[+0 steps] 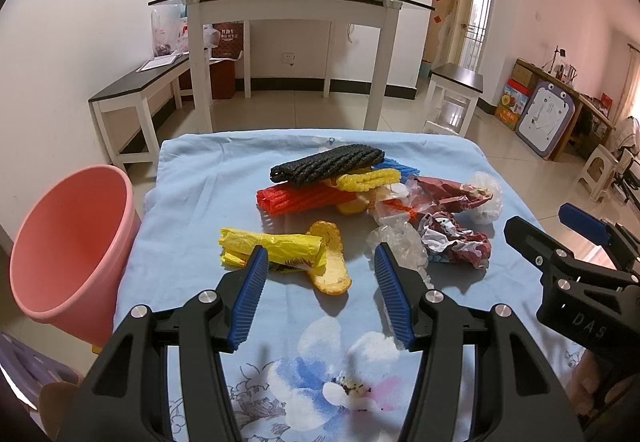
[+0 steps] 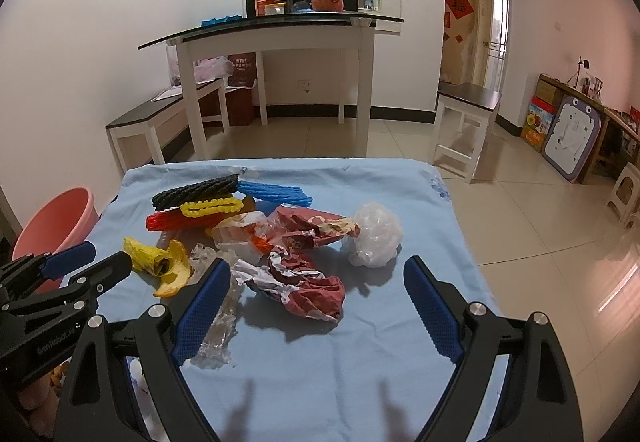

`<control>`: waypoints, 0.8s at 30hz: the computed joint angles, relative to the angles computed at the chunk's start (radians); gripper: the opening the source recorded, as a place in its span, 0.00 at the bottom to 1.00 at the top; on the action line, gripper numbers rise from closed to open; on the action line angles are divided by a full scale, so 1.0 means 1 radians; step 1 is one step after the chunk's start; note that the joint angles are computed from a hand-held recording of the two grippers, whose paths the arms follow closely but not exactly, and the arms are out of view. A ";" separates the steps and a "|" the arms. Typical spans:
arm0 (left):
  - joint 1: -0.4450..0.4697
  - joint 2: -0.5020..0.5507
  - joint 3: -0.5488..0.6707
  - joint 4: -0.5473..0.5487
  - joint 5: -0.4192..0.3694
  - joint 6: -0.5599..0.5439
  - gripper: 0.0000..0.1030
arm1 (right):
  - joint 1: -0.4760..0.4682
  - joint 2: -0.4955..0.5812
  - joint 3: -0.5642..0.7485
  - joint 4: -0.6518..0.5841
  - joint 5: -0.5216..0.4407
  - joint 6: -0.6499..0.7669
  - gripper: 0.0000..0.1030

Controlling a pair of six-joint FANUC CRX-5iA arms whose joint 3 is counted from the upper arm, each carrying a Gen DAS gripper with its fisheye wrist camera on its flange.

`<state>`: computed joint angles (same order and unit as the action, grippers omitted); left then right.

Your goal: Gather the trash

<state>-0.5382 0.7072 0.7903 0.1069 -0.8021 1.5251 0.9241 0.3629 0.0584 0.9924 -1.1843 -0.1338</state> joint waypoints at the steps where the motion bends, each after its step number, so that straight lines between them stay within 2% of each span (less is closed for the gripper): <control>1: 0.000 0.000 0.001 0.000 0.000 0.001 0.54 | 0.000 0.001 0.001 0.000 0.000 0.000 0.85; 24: 0.009 -0.023 -0.023 0.011 0.002 -0.014 0.54 | 0.014 0.005 0.012 -0.007 -0.038 -0.003 0.85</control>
<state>-0.5296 0.6844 0.7675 0.1174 -0.7996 1.5108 0.9379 0.3682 0.0702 0.9855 -1.2225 -0.1368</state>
